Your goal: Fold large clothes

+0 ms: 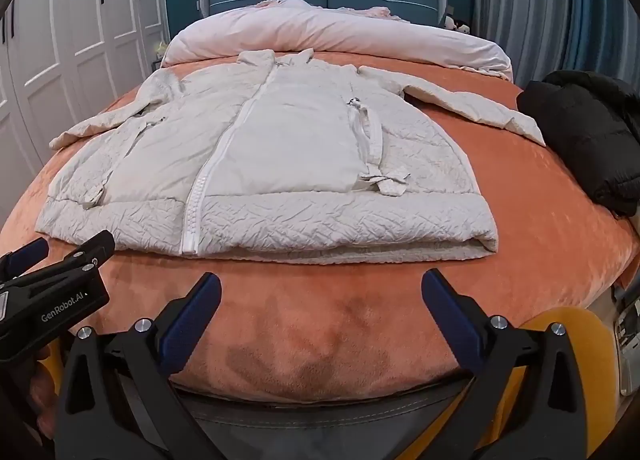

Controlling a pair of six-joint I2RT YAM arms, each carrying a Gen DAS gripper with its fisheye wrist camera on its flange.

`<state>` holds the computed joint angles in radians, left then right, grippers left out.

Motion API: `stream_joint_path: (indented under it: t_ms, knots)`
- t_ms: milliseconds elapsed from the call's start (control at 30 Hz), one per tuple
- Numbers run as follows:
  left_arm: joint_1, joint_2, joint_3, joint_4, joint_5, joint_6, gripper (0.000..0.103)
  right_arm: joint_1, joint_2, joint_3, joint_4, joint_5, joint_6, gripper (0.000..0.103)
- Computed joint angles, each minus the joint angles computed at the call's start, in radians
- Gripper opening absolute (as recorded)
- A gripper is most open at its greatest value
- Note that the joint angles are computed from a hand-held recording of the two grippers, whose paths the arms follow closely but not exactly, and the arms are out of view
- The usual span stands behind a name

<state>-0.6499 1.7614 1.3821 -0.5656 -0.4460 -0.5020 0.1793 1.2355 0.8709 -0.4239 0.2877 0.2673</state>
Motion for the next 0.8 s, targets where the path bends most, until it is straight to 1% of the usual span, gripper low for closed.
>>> stream_joint_path:
  t_ms: [33, 100, 267, 300, 367, 400, 467, 500, 533, 800]
  knots:
    - [-0.007, 0.005, 0.005, -0.006, -0.023, 0.001, 0.093, -0.001, -0.001, 0.001, -0.001, -0.001, 0.002, 0.098]
    - [-0.01, 0.008, 0.009, -0.011, -0.023, -0.003, 0.093, -0.005, -0.007, 0.0, -0.005, -0.008, 0.003, 0.098]
    - [-0.014, 0.016, 0.03, -0.026, -0.021, -0.022, 0.093, 0.028, 0.011, -0.03, 0.036, 0.013, 0.003, 0.098]
    - [-0.017, -0.005, -0.013, 0.005, -0.022, -0.007, 0.093, 0.023, -0.008, -0.037, 0.027, 0.006, -0.008, 0.098]
    - [-0.021, -0.008, -0.013, 0.002, -0.025, -0.011, 0.093, 0.024, -0.015, -0.046, 0.032, 0.004, -0.011, 0.098]
    - [-0.022, -0.009, -0.014, 0.001, -0.025, -0.011, 0.093, 0.028, -0.008, -0.017, 0.001, 0.008, -0.014, 0.098]
    - [-0.026, -0.01, -0.013, -0.005, -0.027, -0.013, 0.093, 0.028, -0.01, -0.018, 0.0, 0.007, -0.012, 0.098]
    - [-0.009, -0.017, -0.034, 0.017, -0.009, 0.012, 0.093, 0.027, -0.011, -0.018, -0.002, 0.006, -0.011, 0.098]
    - [-0.009, -0.017, -0.037, 0.021, -0.008, 0.015, 0.093, 0.03, -0.007, -0.015, -0.002, 0.009, -0.012, 0.098]
    - [-0.021, -0.007, -0.033, 0.021, -0.022, 0.017, 0.093, 0.029, 0.001, -0.011, -0.003, 0.002, -0.011, 0.098]
